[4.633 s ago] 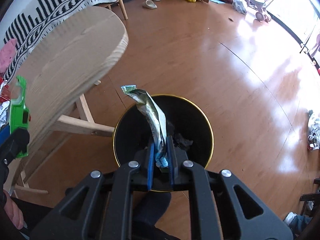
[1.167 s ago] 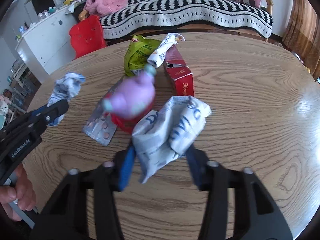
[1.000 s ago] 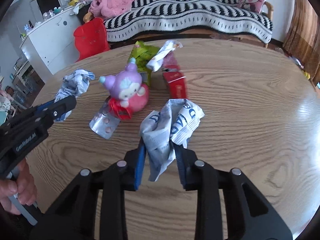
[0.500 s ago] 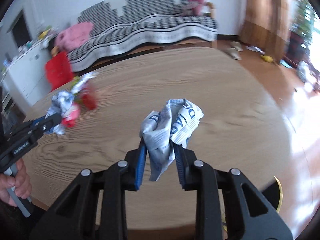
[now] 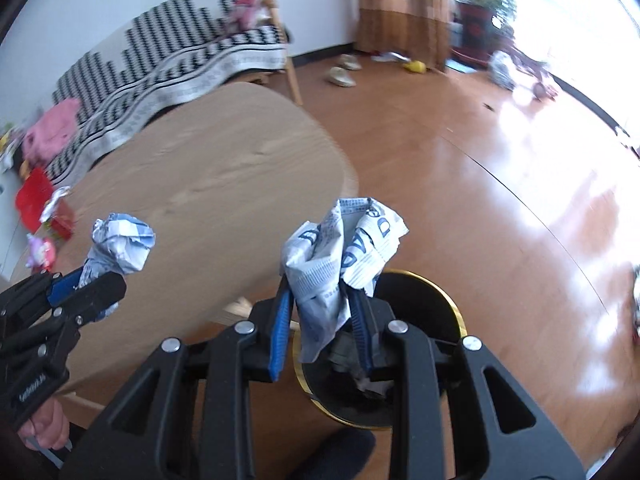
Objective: Collect trash
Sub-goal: 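Carry both wrappers over the bin and open both grippers to drop them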
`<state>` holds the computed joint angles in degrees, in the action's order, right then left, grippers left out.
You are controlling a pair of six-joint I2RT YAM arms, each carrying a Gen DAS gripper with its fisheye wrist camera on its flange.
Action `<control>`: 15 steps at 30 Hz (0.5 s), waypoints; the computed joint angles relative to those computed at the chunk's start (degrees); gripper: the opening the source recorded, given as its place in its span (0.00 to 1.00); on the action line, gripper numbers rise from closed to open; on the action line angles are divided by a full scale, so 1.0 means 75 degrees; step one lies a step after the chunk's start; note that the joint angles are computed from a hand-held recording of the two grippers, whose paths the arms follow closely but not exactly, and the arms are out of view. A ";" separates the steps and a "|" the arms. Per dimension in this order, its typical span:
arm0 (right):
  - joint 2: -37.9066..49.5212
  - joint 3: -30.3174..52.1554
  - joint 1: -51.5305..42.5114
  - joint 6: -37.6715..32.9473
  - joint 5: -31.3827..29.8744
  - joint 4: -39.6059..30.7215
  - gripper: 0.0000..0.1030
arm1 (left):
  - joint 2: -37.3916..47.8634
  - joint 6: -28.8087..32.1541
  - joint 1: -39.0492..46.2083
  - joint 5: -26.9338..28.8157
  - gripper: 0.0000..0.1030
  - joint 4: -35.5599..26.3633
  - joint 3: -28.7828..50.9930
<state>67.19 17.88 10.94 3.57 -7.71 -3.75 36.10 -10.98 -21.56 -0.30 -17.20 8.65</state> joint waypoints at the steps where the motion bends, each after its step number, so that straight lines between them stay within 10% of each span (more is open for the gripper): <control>1: 0.0078 -0.0075 -0.0372 -0.0208 -0.0162 0.0021 0.27 | 0.0538 -0.0175 -0.0354 -0.0173 0.24 0.0460 0.0034; 8: 0.2220 0.0194 -0.2703 -0.1685 -0.1008 -0.0024 0.28 | 0.4058 -0.0888 -0.2110 -0.0796 0.24 0.3205 0.0314; 15: 0.2722 0.0273 -0.2781 -0.1865 -0.1044 -0.0098 0.29 | 0.5233 -0.0709 -0.1856 -0.0479 0.24 0.3885 0.0647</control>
<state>87.60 19.93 -9.92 -10.42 -15.54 -4.49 75.35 -16.29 -35.47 -3.89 11.94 13.50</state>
